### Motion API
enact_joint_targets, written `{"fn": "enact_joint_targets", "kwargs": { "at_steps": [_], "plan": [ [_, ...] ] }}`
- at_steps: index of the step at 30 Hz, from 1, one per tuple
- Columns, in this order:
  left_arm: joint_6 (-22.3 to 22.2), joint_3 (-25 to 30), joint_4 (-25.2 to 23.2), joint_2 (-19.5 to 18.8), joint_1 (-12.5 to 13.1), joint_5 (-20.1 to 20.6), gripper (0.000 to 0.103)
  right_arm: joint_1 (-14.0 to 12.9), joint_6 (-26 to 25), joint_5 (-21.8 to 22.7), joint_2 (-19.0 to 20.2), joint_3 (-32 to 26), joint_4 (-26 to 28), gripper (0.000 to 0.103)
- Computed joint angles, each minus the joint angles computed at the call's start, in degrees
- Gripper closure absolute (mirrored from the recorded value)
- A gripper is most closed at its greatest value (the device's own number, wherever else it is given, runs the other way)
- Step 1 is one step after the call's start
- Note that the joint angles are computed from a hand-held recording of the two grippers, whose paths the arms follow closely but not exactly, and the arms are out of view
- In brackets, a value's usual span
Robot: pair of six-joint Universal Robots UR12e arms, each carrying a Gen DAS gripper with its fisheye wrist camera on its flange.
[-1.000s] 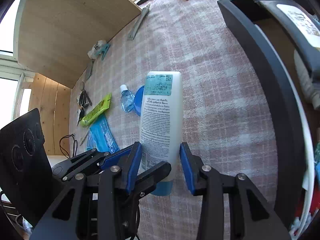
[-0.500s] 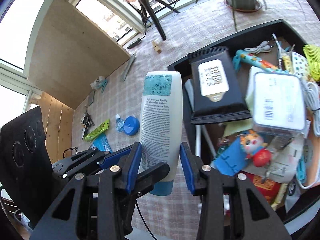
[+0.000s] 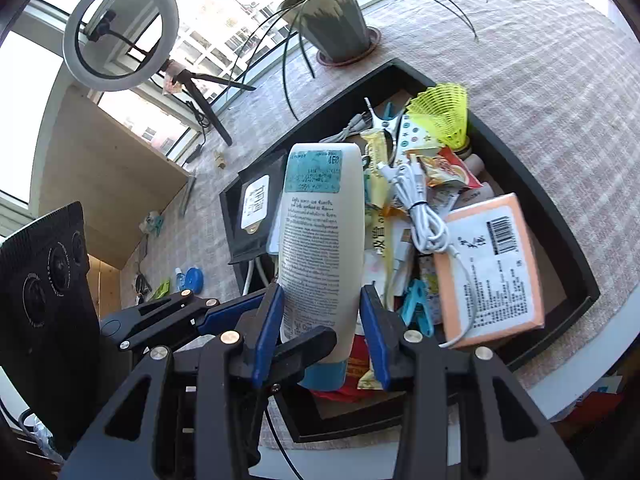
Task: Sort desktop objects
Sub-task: 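Carry the lotion bottle with both tools and release it into the tray, then move both open tools back over the green tube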
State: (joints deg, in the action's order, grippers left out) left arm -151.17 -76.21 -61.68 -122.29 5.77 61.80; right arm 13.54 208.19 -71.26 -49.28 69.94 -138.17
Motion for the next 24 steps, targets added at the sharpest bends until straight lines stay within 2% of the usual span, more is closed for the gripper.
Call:
{"fn": "enact_joint_targets", "kwargs": {
  "at_steps": [3,6,14,24],
  "plan": [
    [-1.1,-0.3,2.2,0.0,-0.8,1.9,0.062,0.2,-1.2,-4.5,-0.7,0.4,0.3,0.064],
    [-1.6,-0.2,2.0,0.0,-0.6,2.0,0.062,0.3,-2.1,-6.0,-1.1,0.7,-0.1,0.061],
    [-4.3,-1.5,3.7,0.6,1.2,3.4,0.063,1.1,-2.3,-3.9,-0.2,0.1,-0.8,0.059],
    [-11.6,-5.6,7.2,2.5,6.3,7.0,0.063,4.5,-8.2,-0.2,5.0,-8.7,3.9,0.059]
  ]
}}
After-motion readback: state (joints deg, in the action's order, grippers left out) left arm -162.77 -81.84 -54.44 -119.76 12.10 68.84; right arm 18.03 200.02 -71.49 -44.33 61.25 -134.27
